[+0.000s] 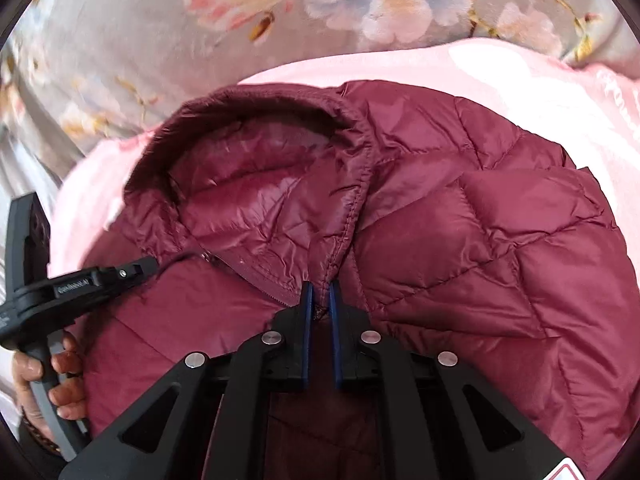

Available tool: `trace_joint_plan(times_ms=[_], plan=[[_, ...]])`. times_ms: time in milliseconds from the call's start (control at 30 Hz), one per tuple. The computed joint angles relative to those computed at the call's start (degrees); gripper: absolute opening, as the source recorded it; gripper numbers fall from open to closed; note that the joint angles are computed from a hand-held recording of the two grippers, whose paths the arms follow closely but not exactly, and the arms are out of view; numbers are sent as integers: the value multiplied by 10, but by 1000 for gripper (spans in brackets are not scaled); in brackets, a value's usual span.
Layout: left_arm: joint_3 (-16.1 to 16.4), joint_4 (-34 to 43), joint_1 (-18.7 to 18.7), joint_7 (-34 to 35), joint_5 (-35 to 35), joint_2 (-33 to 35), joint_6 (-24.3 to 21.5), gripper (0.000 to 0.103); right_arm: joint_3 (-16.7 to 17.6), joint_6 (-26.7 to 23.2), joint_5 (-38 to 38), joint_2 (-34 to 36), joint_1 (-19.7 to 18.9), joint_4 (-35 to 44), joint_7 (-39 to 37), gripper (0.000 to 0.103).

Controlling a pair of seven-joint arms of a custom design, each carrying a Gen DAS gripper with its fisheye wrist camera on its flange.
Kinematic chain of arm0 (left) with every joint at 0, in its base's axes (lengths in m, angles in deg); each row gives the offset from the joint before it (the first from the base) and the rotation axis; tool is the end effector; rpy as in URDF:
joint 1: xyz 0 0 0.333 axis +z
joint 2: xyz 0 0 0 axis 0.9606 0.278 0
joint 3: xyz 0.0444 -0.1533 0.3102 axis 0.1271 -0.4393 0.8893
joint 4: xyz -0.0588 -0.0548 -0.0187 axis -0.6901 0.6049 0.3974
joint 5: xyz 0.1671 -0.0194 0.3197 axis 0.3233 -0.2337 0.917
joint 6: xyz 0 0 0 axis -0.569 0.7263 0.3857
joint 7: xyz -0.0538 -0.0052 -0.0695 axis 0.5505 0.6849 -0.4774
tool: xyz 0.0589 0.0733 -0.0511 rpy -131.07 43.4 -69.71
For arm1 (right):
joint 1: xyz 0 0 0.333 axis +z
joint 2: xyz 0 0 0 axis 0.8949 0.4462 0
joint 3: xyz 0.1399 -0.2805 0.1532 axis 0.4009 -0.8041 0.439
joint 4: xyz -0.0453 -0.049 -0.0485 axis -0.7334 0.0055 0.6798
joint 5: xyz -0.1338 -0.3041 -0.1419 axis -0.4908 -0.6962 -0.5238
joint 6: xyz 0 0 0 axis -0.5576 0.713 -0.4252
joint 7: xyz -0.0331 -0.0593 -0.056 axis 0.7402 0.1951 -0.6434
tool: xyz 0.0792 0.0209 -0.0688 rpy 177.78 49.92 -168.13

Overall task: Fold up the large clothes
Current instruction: 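Grasp the jacket near the hood with both tools and lift it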

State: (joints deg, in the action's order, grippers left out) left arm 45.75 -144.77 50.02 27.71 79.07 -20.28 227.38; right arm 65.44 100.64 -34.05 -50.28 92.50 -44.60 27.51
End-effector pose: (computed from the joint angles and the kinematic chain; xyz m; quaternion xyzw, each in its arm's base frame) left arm 0.3901 -0.3667 0.4020 -0.7984 0.4920 -0.3318 0.1022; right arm 0.4489 0.3449 0.3901 -0.7729 0.5301 -0.0474 0.3455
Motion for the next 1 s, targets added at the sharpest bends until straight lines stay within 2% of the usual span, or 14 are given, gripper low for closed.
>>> trace_joint_plan(times_ms=[167,233,300,400,467,533,633,667,700,733,767,833,933,1000], plan=[[-3,10,-14,-20,44,7,-38,9,42,13,40,13,-37,9,-44,4],[-5,12,-17,-15,45,9,-51,9,83,6,95,19,-78,21,-96,4],[-5,14,-17,-18,49,10,-54,10,98,-4,144,20,-94,28,-140,3],[-3,7,-16,-47,71,4,-44,10,94,-15,185,11,-89,28,-173,5],[-3,-5,-10,-62,75,-6,-24,11,80,-42,196,-3,-84,23,-173,9],[-10,-25,-3,-20,20,-29,-11,12,40,-83,147,-37,-63,-1,-103,14],[-19,-54,4,45,-63,-83,-8,9,15,-135,185,-88,-60,-10,-111,18],[-20,-56,9,44,-64,-93,-3,10,8,-145,204,-96,-58,-5,-120,22],[-18,-58,18,33,-57,-106,13,12,0,-165,239,-102,-58,8,-137,36],[-15,-54,33,-13,-23,-115,41,23,-8,-188,286,-101,-58,26,-159,46],[-15,-44,49,-67,18,-116,62,43,-17,-210,334,-94,-58,48,-177,61],[-12,-16,74,-189,107,-106,93,63,-30,-223,390,-71,-48,86,-187,61],[4,46,93,-351,208,-58,127,68,-40,-242,440,-13,-42,156,-162,61],[17,80,100,-426,248,-19,158,68,-42,-261,437,24,-46,192,-109,61]])
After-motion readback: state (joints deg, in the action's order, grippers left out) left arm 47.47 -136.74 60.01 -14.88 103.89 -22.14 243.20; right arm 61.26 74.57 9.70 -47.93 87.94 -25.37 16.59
